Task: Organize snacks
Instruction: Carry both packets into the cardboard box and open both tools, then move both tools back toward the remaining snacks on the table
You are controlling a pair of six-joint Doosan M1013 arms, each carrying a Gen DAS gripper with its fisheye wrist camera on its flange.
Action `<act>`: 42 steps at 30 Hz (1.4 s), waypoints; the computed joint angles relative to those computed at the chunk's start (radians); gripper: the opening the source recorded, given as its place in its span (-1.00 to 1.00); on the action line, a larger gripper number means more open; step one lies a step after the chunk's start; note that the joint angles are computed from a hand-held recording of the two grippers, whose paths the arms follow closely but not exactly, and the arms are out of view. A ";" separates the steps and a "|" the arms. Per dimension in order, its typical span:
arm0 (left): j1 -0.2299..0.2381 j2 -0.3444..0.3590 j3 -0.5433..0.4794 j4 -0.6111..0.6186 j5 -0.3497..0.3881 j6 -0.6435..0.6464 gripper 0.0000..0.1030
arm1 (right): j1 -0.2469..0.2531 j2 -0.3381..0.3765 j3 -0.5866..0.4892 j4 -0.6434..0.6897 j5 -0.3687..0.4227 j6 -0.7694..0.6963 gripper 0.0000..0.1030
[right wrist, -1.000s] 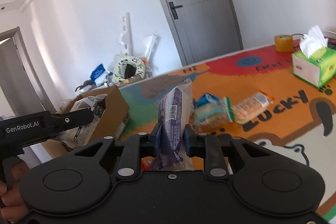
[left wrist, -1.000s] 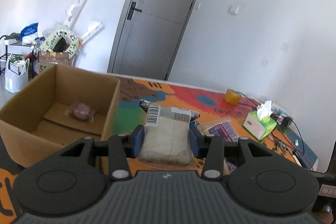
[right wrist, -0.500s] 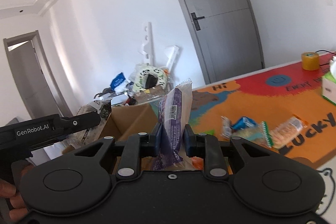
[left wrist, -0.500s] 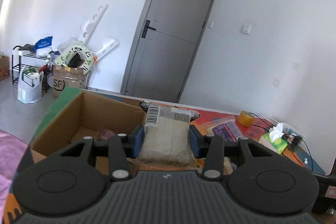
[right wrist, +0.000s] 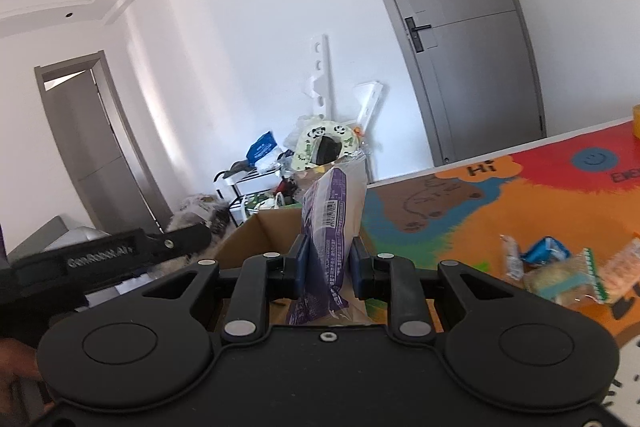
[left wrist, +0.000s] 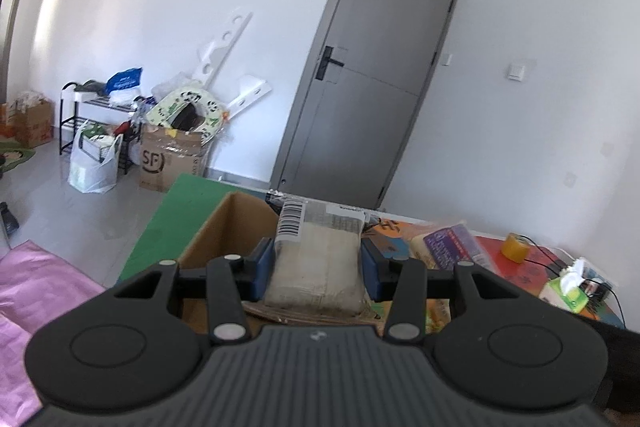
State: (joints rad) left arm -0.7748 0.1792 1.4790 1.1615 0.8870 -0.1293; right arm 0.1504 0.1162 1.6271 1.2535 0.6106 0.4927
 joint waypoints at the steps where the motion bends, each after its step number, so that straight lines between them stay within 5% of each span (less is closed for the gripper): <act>1: 0.003 -0.001 0.003 -0.005 0.002 -0.002 -0.14 | 0.005 0.004 -0.005 -0.006 0.001 0.007 -0.56; 21: 0.038 -0.032 0.050 -0.036 0.035 -0.069 -0.06 | 0.091 0.054 -0.071 -0.101 -0.011 0.166 -0.53; 23: 0.039 -0.035 0.054 -0.040 0.039 -0.075 -0.05 | 0.100 0.055 -0.073 -0.141 -0.024 0.200 -0.43; 31: 0.035 -0.030 0.047 -0.063 0.023 -0.071 0.28 | 0.084 0.008 -0.019 -0.146 -0.086 0.173 0.49; 35: 0.023 -0.019 0.034 -0.058 0.021 -0.065 0.55 | 0.056 -0.013 0.009 -0.164 -0.104 0.204 0.72; 42: 0.001 0.005 0.009 -0.046 -0.002 -0.031 0.59 | 0.009 -0.037 0.043 -0.210 -0.111 0.235 0.83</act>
State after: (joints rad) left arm -0.7740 0.1841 1.4880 1.1157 0.8850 -0.1606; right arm 0.1589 0.0790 1.6699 1.0439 0.4993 0.7272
